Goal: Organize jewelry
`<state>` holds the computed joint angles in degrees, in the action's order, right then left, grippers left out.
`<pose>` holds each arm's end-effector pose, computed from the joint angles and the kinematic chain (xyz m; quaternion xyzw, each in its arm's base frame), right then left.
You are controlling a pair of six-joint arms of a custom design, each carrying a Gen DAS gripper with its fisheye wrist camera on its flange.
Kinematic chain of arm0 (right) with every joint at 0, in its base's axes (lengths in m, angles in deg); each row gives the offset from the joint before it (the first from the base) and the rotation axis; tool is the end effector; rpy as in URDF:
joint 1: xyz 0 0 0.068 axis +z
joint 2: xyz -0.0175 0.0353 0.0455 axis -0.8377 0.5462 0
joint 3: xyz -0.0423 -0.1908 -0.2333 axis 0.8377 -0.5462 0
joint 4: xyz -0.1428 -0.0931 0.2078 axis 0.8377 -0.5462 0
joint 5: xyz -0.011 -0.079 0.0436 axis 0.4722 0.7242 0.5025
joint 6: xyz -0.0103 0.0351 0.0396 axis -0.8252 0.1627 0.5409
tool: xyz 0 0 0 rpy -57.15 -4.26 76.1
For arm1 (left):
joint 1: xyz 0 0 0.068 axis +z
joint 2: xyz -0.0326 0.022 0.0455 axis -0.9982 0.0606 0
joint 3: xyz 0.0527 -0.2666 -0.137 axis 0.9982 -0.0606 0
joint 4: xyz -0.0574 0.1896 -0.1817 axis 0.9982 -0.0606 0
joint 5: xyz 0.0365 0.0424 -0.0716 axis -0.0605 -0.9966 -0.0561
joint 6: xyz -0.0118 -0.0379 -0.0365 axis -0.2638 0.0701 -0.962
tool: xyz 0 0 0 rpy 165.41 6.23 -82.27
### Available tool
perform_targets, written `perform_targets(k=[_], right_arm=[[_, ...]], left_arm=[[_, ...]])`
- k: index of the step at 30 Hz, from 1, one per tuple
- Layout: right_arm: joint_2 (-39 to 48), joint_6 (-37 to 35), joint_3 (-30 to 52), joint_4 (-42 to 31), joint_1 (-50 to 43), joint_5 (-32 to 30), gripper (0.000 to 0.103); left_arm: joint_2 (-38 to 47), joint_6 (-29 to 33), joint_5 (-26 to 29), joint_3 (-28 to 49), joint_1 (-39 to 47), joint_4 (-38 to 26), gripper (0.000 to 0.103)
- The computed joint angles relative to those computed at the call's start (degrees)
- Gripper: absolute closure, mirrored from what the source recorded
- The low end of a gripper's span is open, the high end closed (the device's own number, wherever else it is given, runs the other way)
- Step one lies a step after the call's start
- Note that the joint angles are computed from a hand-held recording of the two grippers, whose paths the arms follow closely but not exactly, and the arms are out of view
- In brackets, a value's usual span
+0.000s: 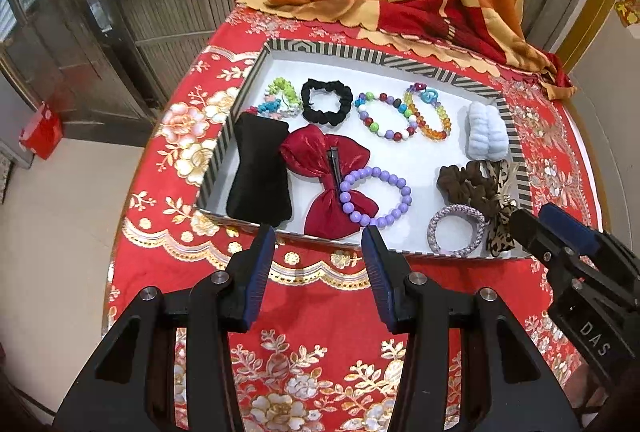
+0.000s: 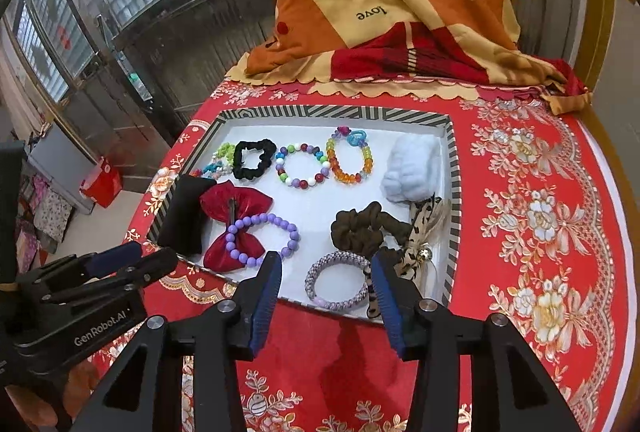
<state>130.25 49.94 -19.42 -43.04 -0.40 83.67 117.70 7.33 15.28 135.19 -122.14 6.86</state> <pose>0.1434 0.1821 0.2040 0.2473 0.9174 0.0374 0.3096 0.2467 -0.1765 0.1953 0.2622 0.9351 -0.0793 0.2247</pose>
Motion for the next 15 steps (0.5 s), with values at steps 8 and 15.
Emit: perform_targets(k=[8,15], right_arm=[[-0.57,7.05,2.73,-7.08,4.84,4.13,0.039],[-0.69,8.40,4.81,-10.47,6.79,5.81,0.039]], left_arm=[[-5.51,-0.07,-1.18,-1.53,-0.15,-1.16,0.058],[-8.91,-0.58,-2.23,-2.04,-0.46,-1.68,0.058]])
